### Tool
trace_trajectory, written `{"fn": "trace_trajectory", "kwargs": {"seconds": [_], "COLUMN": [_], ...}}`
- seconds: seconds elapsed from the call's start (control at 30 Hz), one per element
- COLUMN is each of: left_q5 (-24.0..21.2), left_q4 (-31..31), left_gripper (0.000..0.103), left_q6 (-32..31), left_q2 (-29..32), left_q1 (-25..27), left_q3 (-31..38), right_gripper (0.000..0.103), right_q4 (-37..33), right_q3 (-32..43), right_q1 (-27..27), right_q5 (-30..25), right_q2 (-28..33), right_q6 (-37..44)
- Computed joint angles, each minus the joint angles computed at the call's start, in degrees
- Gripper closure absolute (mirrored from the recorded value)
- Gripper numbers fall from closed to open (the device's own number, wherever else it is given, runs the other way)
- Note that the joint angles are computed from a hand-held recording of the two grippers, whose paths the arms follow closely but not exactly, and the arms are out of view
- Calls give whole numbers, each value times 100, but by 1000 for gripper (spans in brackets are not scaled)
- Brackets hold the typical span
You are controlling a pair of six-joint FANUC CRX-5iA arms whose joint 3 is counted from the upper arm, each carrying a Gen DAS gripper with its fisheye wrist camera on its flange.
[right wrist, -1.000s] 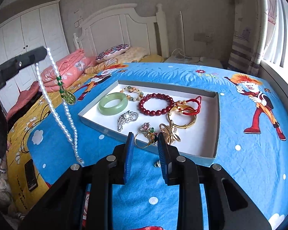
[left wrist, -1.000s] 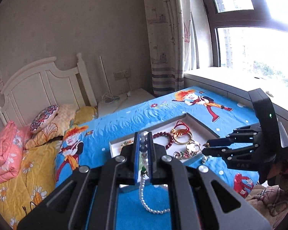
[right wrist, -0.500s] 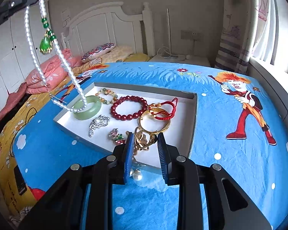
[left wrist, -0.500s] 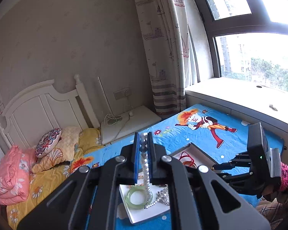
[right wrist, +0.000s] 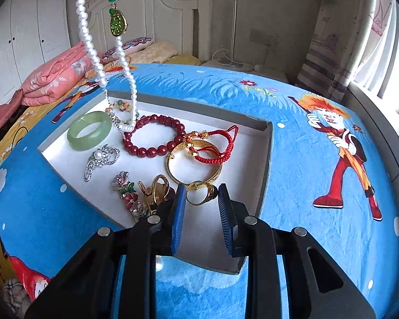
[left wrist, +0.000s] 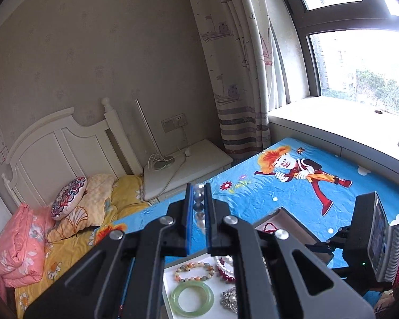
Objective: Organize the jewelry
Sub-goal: 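Release the gold ring in the tray with the right tool while the left lays the pearl necklace there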
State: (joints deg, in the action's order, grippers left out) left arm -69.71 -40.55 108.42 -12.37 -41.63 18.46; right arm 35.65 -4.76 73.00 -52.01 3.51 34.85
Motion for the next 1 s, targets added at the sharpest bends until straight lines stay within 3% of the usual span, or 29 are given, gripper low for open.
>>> {"fn": "trace_trajectory", "kwargs": {"seconds": [0.17, 0.4, 0.6, 0.67, 0.7, 0.73, 0.77, 0.83, 0.87, 1.0], "left_q5": [201, 143, 262, 291, 310, 286, 291, 381, 409, 278], "left_q4": [440, 1072, 1657, 1743, 1765, 1766, 1718, 1475, 1349, 904], "left_gripper": [96, 96, 96, 95, 93, 79, 55, 23, 16, 8], "left_q6": [-9, -295, -302, -261, -235, -171, -81, 172, 299, 802], "left_q2": [60, 64, -105, -170, -211, -238, -285, -434, -502, -636], "left_q1": [292, 718, 1360, 1473, 1529, 1552, 1547, 1441, 1381, 1109], "left_q3": [-282, -1148, -1766, -1883, -1926, -1942, -1966, -2019, -2030, -1932], "right_gripper": [76, 76, 73, 68, 54, 37, 31, 25, 25, 18], "right_q4": [-334, -882, -862, -893, -795, -642, -554, -390, -310, 232], "right_q3": [205, 339, 141, 8, -90, -223, -392, -681, -768, -1094], "right_q1": [-66, -186, -235, -265, -253, -236, -243, -274, -283, -360], "right_q5": [-39, 75, 368, 588, 681, 789, 1015, 1382, 1448, 1558], "right_q2": [149, 159, 17, -109, -185, -282, -424, -675, -763, -1055], "right_q6": [278, 681, 484, 410, 272, 60, -111, -434, -560, -1317]}}
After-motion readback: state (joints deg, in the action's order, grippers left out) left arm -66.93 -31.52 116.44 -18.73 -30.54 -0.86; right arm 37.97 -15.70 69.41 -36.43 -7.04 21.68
